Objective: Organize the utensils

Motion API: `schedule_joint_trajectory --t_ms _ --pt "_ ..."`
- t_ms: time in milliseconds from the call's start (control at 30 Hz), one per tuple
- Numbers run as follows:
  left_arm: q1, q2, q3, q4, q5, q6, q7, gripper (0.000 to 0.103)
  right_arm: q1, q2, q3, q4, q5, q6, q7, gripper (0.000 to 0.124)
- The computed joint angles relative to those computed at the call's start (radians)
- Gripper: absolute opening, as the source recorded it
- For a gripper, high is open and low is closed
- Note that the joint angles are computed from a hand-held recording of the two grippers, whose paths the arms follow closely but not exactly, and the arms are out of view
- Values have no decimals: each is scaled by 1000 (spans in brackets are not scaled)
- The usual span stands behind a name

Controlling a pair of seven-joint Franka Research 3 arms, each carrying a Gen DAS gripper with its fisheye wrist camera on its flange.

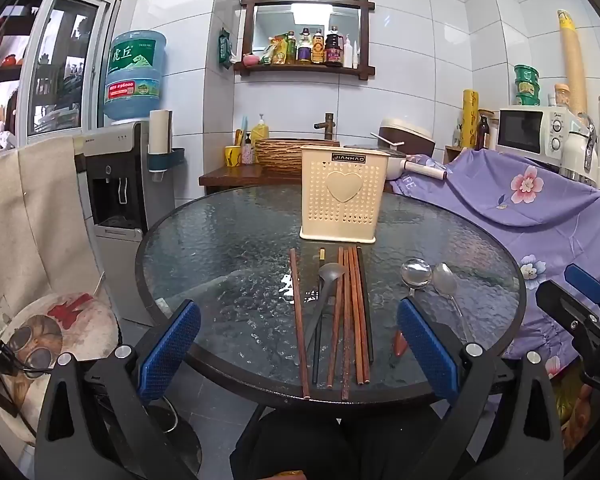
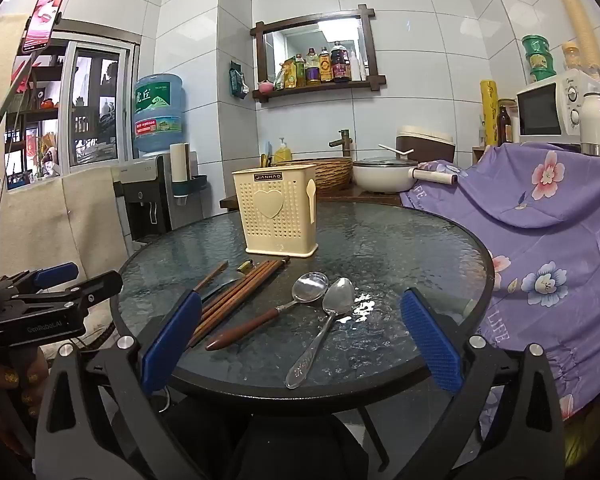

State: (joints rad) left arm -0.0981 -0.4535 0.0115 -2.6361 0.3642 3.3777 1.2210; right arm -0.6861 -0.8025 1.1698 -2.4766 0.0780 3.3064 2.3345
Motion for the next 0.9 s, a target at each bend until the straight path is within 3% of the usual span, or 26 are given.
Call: schedule_joint_trajectory --t_ms 900 --pt "7 10 -8 -2 2 12 -6 97 10 5 -6 -1 -7 -3 8 98"
